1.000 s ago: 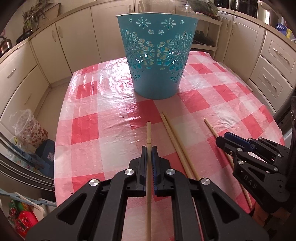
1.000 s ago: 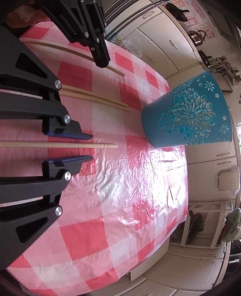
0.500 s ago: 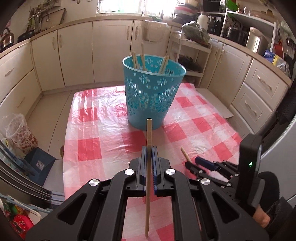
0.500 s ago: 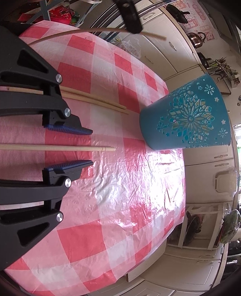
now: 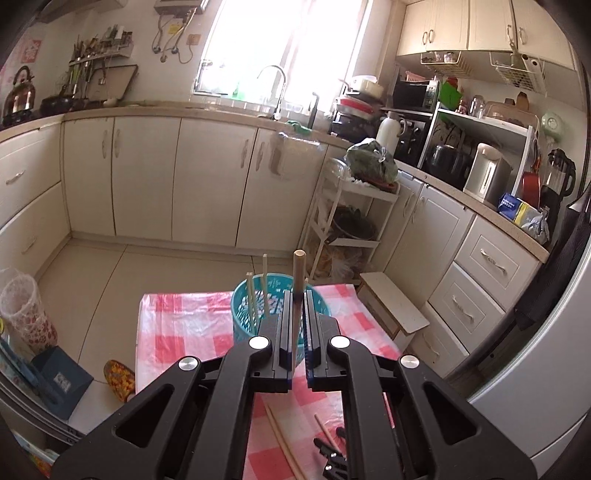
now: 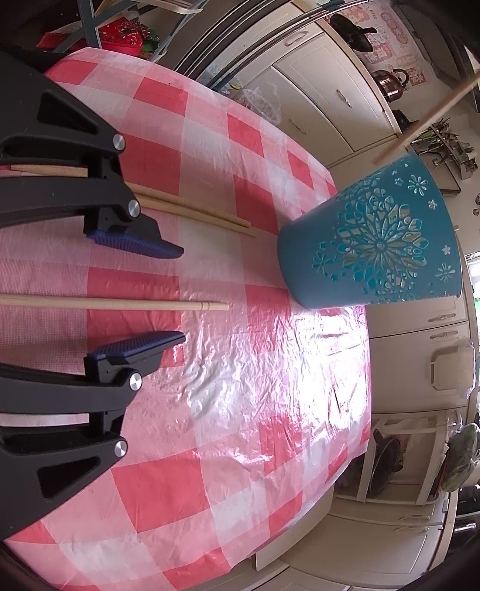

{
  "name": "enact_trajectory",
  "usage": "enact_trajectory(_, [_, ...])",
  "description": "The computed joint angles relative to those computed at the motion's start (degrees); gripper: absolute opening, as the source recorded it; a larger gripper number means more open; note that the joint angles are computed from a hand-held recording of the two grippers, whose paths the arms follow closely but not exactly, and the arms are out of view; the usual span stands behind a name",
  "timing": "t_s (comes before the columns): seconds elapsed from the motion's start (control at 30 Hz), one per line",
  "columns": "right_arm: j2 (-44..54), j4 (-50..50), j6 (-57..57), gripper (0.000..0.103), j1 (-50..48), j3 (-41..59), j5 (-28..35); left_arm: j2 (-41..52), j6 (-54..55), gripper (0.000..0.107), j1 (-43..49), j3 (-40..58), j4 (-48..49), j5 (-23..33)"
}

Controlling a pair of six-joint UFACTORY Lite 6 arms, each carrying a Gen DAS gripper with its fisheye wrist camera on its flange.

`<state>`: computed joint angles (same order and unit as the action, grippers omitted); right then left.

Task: Organize utensils
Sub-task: 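Lift the chopstick with the left gripper over the basket and release it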

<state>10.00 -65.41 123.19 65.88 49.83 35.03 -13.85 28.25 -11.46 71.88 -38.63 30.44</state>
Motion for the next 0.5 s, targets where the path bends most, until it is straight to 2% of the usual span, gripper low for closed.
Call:
enact_trajectory(0.1, [-0.28, -0.65, 0.44, 0.043, -0.43, -0.31, -0.88, 3.69, -4.45, 0.005, -1.72, 7.97, 4.09, 0.88])
enact_trajectory(0.27, [1.04, 0.89, -2.47, 0.048, -0.36, 1.38, -0.55, 10.95, -13.20, 0.005, -4.43, 19.27, 13.35, -1.75])
enact_trajectory(0.5, [0.19, 0.85, -2.81, 0.049, -0.69, 0.61, -1.56, 26.99, -25.43, 0.005, -7.79, 28.01, 26.27, -3.10])
